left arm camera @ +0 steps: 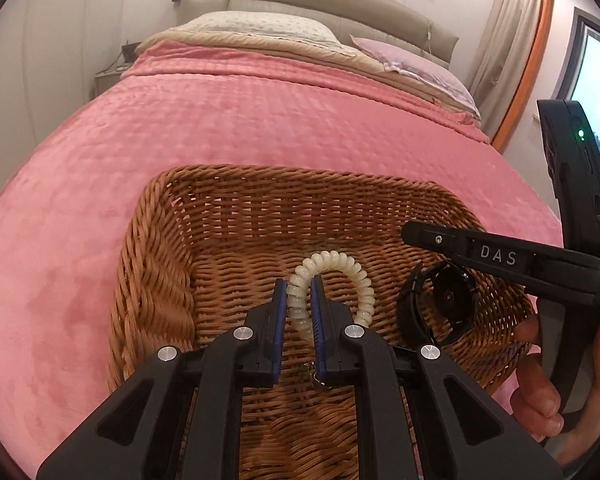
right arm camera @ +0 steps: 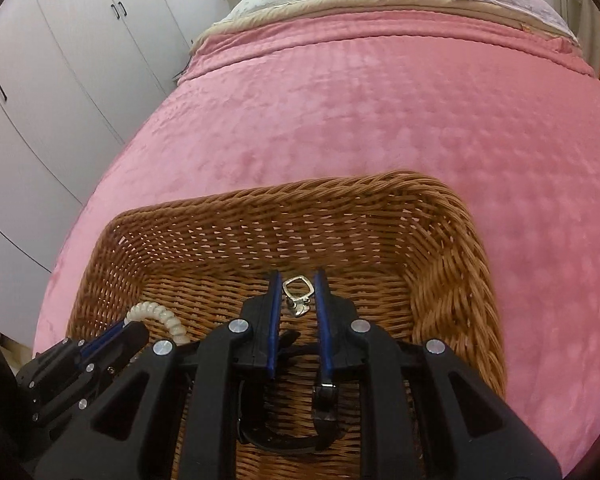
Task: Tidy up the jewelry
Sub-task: 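Lower the bracelet and ring into the basket and open both tools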
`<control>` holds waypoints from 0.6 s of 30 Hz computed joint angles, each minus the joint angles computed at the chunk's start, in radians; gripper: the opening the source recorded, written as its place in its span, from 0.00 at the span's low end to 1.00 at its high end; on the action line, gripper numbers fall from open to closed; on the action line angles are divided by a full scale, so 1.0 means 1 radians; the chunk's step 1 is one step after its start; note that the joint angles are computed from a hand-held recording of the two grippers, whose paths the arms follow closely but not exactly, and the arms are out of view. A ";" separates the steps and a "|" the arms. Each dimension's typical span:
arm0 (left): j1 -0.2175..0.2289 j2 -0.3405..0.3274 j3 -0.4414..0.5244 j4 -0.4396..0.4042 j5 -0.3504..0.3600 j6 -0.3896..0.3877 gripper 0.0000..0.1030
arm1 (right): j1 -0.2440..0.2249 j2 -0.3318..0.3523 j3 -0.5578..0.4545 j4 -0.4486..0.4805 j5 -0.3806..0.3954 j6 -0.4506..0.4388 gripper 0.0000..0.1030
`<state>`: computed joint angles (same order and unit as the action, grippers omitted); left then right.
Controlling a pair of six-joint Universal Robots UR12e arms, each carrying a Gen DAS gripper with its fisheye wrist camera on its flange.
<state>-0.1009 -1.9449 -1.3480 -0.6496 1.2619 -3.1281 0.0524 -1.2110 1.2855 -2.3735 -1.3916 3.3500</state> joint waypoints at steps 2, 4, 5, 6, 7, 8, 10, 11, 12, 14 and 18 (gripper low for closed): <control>0.001 0.004 -0.003 -0.003 -0.009 0.001 0.14 | -0.005 -0.002 0.002 0.010 0.025 0.008 0.15; 0.007 0.017 -0.020 0.018 -0.029 0.003 0.23 | -0.007 -0.008 0.010 -0.001 0.032 0.007 0.16; 0.011 0.028 -0.034 0.038 -0.041 0.002 0.25 | -0.007 -0.016 0.020 -0.014 0.029 0.001 0.21; 0.015 0.040 -0.046 0.055 -0.051 -0.003 0.31 | -0.007 -0.024 0.028 -0.024 0.025 -0.002 0.24; 0.020 0.054 -0.061 0.077 -0.063 -0.011 0.38 | -0.007 -0.035 0.039 -0.035 0.021 -0.006 0.24; 0.024 0.064 -0.073 0.095 -0.074 -0.018 0.41 | -0.007 -0.046 0.050 -0.044 0.024 -0.010 0.24; 0.039 0.098 -0.110 0.146 -0.111 -0.032 0.46 | -0.008 -0.080 0.082 -0.071 0.033 -0.017 0.25; 0.050 0.120 -0.134 0.172 -0.136 -0.041 0.47 | -0.008 -0.091 0.092 -0.080 0.034 -0.021 0.26; 0.057 0.133 -0.147 0.187 -0.150 -0.047 0.51 | -0.008 -0.111 0.112 -0.100 0.037 -0.029 0.32; 0.077 0.178 -0.195 0.235 -0.186 -0.060 0.57 | -0.006 -0.157 0.160 -0.151 0.038 -0.037 0.45; 0.101 0.252 -0.267 0.277 -0.209 -0.049 0.58 | 0.001 -0.243 0.250 -0.247 0.029 -0.069 0.47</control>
